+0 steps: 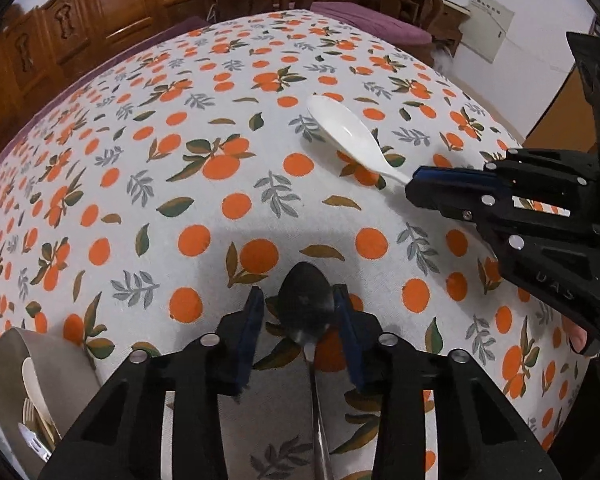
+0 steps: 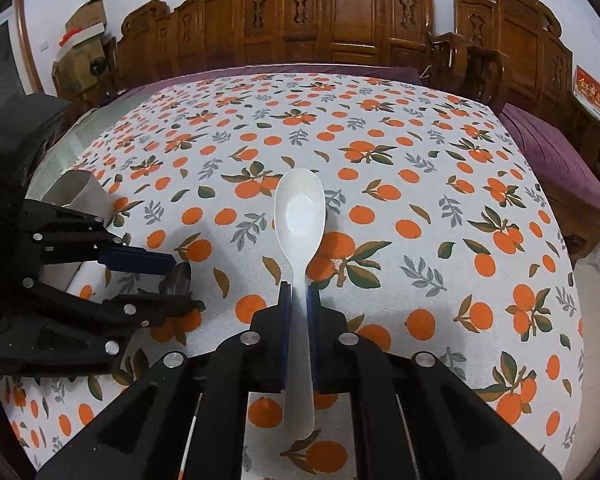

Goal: Organize utensils
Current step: 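Grasp a white plastic spoon with the right gripper while the left gripper grasps a steel spoon, then carry the steel spoon over the tray with the left gripper while the right gripper carries the white spoon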

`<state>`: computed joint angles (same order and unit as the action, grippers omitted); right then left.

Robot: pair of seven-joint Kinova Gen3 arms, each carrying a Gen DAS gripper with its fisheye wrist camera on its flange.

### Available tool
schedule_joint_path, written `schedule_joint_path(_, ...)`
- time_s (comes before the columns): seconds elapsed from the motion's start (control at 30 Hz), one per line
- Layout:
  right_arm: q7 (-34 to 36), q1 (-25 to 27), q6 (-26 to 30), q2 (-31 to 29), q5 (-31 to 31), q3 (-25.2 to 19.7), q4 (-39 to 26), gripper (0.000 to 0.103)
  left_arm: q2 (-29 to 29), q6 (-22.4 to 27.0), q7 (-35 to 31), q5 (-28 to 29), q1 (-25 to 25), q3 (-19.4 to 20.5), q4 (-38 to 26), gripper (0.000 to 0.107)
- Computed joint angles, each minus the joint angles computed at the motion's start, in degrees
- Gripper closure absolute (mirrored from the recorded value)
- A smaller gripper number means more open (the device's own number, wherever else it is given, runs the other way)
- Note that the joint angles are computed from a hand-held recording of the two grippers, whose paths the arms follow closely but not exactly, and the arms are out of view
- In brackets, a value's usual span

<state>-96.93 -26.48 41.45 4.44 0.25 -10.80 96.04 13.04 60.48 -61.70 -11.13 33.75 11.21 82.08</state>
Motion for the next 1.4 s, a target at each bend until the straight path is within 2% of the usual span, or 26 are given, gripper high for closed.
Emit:
schedule_joint_path(0.07, 0.33, 0.07, -0.07, -0.08, -0.34, -0.03, 0.03, 0.094, -0.15, -0.20, 0.62, -0.22, 0.07, -0.17, 0.20, 0.081)
schedule_joint_path(0.2, 0.47, 0.08, -0.24, -0.24, -0.59, -0.06, 0.17, 0.094, -0.84, -1.23, 1.66, -1.02, 0.54, -0.05, 1.06, 0.081)
schedule_joint_path(0.4, -0.07, -0.27, -0.41, -0.61, -0.13, -0.24, 0.21, 0.094, -2.67, -2.19, 7.31, -6.53, 3.26, 0.24, 2.72, 0.081)
schedule_joint_path(0.57, -1.16, -0.75, -0.95, -1.31, 0.97, -0.48, 0.41, 0.094, -6.38, -3.38, 15.21, -13.36, 5.48, 1.38, 5.61, 0.081)
schedule_joint_path(0.83, -5.33, -1.75, -2.39, -3.61, 3.32, -1.41, 1.60, 0.094, -11.18, -2.97, 24.50, -20.98, 5.26, 5.26, 6.95, 0.081)
schedule_joint_path(1.17, -8.85, -2.74, -3.59, -6.21, 5.13, -3.01, 2.59, 0.094, -14.66, -0.67, 27.51, -24.65, 3.73, 9.29, 6.15, 0.081)
schedule_joint_path(1.27, -8.69, -3.08, -4.49, -7.17, 3.99, -3.51, 2.69, 0.094, -16.60, 0.49, 26.72, -24.10, 2.44, 9.90, 5.82, 0.081)
schedule_joint_path(1.4, -10.22, -4.42, -5.18, -8.12, 5.91, -5.53, 2.31, 0.094, -20.03, 2.17, 24.43, -22.45, -0.68, 10.49, 6.01, 0.081)
